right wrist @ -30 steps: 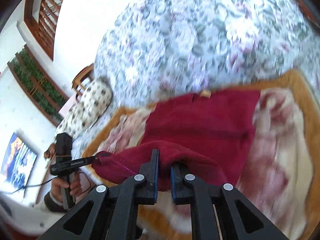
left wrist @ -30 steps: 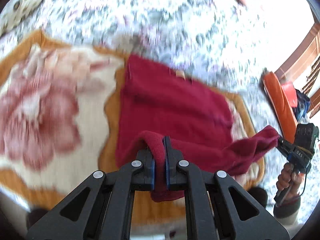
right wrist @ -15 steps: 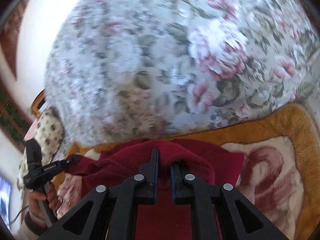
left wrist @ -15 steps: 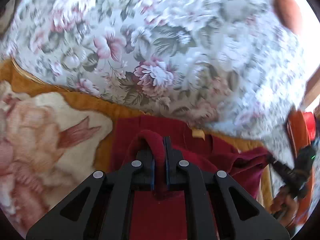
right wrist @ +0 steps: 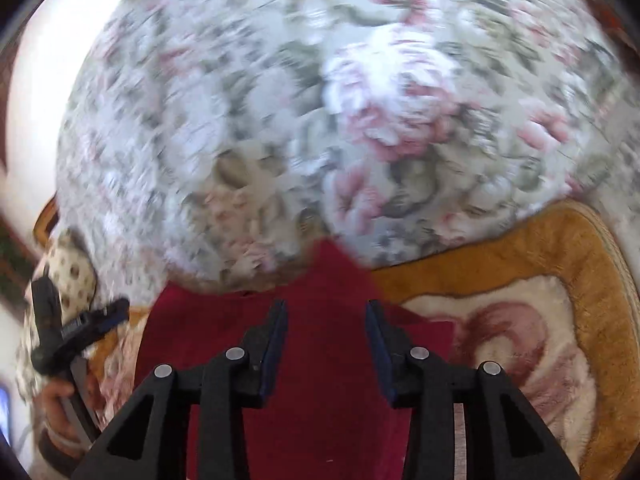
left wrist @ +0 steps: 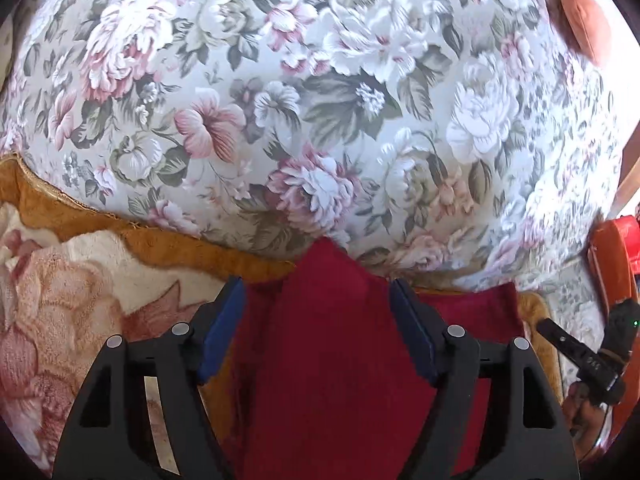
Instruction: Fold small clothes
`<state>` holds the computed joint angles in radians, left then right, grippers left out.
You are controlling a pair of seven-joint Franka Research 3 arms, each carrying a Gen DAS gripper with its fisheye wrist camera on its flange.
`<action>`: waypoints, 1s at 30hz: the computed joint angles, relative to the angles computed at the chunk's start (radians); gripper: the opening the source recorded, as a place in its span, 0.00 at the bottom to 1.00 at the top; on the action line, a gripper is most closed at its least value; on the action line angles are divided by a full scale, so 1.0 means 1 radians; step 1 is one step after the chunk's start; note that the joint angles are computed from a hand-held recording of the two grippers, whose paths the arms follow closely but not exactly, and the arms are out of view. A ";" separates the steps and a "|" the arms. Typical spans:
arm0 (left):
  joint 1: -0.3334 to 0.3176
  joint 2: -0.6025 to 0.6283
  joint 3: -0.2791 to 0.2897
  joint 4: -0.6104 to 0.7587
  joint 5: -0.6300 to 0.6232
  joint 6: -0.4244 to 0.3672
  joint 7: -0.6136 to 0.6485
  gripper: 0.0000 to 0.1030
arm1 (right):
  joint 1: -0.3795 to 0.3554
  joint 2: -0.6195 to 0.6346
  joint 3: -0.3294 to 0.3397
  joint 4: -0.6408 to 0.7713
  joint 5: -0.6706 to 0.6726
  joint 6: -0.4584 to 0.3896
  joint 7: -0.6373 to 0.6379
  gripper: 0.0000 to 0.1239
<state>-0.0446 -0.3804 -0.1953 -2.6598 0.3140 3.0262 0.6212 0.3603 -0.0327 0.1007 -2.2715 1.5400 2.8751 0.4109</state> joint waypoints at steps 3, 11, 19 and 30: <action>0.015 0.034 -0.027 0.022 0.019 -0.031 -0.018 0.72 | 0.025 0.053 0.027 0.034 -0.094 0.068 0.037 0.31; 0.032 0.265 -0.020 0.149 0.105 -0.140 -0.129 0.72 | 0.088 0.281 -0.078 0.150 -0.802 0.077 0.743 0.30; 0.009 0.273 0.018 0.136 0.223 -0.126 -0.236 0.72 | 0.024 0.267 0.004 0.137 -0.892 0.126 0.803 0.30; 0.016 0.080 -0.049 0.004 0.318 -0.155 -0.320 0.72 | 0.033 -0.029 0.062 -0.151 -0.634 0.215 0.546 0.30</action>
